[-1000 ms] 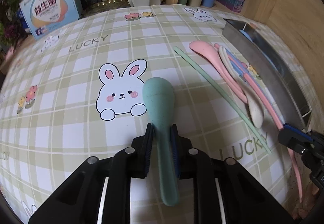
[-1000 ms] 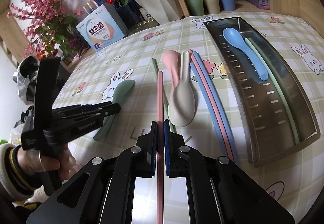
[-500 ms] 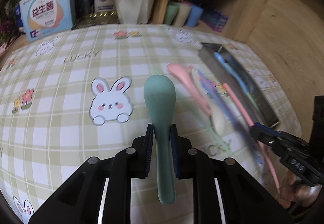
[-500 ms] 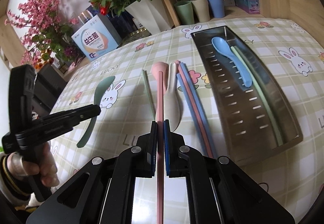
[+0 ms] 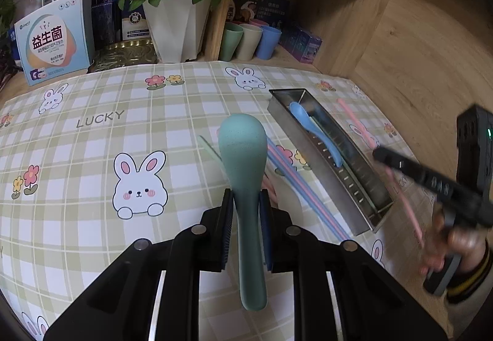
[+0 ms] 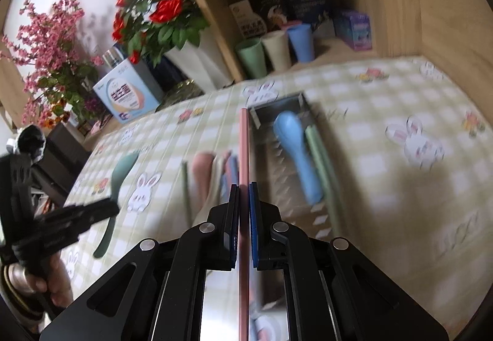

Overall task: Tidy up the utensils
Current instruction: 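Carry the pink chopstick over the steel tray with the right tool, then lower the pink chopstick into the steel tray and open the right tool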

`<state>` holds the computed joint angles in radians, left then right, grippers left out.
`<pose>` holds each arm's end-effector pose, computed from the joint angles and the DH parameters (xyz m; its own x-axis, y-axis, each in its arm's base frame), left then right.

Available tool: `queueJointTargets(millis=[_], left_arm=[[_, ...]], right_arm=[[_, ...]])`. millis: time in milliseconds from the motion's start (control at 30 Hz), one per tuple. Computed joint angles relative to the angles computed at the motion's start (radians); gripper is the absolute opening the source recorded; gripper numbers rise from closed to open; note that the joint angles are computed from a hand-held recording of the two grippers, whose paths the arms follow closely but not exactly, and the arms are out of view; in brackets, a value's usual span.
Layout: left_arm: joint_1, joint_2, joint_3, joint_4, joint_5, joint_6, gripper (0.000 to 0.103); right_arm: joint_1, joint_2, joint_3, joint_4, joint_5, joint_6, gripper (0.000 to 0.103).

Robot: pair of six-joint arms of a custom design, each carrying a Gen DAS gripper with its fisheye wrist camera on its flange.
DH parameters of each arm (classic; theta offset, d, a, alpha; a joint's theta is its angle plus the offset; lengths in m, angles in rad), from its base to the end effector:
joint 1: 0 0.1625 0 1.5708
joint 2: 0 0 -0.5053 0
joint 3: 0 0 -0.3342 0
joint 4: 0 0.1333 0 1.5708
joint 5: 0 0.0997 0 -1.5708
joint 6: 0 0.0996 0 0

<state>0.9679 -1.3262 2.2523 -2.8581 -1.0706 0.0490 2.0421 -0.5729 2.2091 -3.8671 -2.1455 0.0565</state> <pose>-0.1045 -0.4712 0.3391 -0.7919 0.3953 -0.4654 0.5699 0.7521 -0.3310 0.3124 -0.4388 0.0980 -0.9180 -0.0442 0.3941 -0.3073 0.7074 -0.6365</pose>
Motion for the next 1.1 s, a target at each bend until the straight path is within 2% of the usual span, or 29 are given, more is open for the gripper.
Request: queueJointTargets(millis=[167,333,767,967,1100], left_arm=[[-0.002,0.006,-0.004,-0.003,-0.004,-0.006,0.016],[0.002,0.004,-0.013,0.001,-0.003,-0.001,0.016],[0.013,0.004,-0.021,0.007,-0.009,-0.01,0.016],[0.017,0.002,-0.026,0.015,-0.015,-0.018,0.016],[0.016,-0.003,-0.024,0.018,-0.014,-0.023,0.016]], right_arm=[[-0.051,-0.037,-0.068,0.12,0.015,-0.007,0.006],[-0.086,-0.024,-0.108,0.182,0.045,0.011,0.006],[-0.122,0.005,-0.153,0.305,0.061,0.103,0.006],[-0.144,0.002,-0.166,0.329,0.104,0.145,0.006],[-0.146,-0.001,-0.193,0.399,0.1,0.167,0.007]])
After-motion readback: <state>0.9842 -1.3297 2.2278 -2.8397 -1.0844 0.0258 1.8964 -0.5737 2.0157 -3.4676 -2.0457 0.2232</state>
